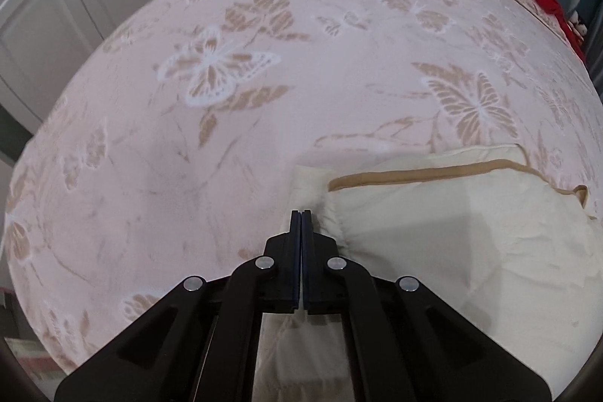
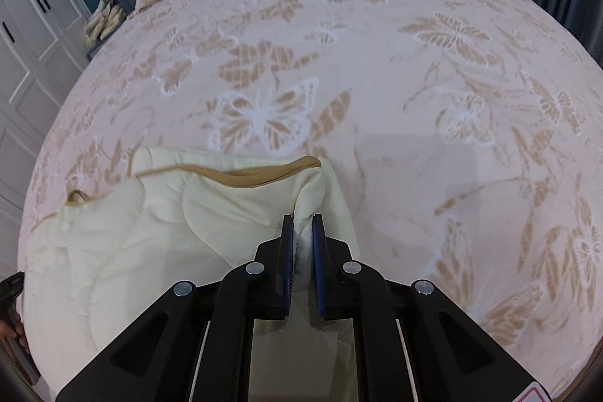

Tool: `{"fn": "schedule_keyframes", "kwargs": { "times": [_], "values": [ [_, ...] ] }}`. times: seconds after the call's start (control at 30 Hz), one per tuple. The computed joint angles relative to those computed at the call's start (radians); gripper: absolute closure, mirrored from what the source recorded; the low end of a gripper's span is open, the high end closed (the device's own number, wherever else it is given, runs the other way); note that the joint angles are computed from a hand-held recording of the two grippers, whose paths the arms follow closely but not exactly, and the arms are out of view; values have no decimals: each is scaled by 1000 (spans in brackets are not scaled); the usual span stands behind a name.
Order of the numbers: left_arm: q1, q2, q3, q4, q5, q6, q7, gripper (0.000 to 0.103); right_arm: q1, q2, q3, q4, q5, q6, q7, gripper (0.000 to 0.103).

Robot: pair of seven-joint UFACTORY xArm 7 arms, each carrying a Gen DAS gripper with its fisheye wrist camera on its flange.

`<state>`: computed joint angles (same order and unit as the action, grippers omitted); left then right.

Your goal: Fold large clothes

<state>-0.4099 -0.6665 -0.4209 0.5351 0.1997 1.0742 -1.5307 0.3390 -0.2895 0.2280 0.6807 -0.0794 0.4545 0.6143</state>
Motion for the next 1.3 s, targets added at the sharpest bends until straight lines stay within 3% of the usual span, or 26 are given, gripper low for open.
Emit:
{"fn": "schedule_keyframes", "kwargs": {
  "times": [0.13, 0.33, 0.43, 0.53, 0.6, 0.77, 0.83, 0.9, 1.0, 1.17, 1.3],
  "values": [
    [6, 18, -19, -10, 14, 0, -31, 103, -9, 26, 15, -8, -33, -24, 20, 93],
    [7, 90, -54, 25, 82, 43, -89, 103, -40, 47, 60, -13, -180, -54, 120, 90],
    [-8, 96, -42, 27, 98, 51, -97, 103, -44, 45, 65, -17, -224, -62, 157, 89],
    [-24, 88, -17, 32, 81, 61, -85, 102, -21, 39, 40, 11, -190, -3, 122, 88],
    [-31, 61, -10, 67, 56, 140, -74, 88, -24, -8, 38, 45, -173, 97, 146, 82],
    [-14, 7, -109, 249, 145, 270, -67, 86, -37, -193, 71, 44, -175, 125, 206, 79],
    [12, 81, -150, 360, 212, 237, -35, 82, 21, -192, 66, 74, -122, 86, 149, 79],
    [21, 173, -164, 431, 248, 161, -18, 73, 76, -141, 74, 121, -70, 69, 88, 79],
    [17, 366, -182, 529, 301, 81, -21, 72, 178, -15, 80, 188, 32, 9, -17, 84],
    [-31, 604, -171, 608, 369, 41, -80, 72, 218, 133, 112, 259, 40, -3, -32, 86],
    [-71, 641, -117, 569, 362, -5, -114, 72, 227, 225, 107, 286, -14, 8, -12, 86]
  ]
}}
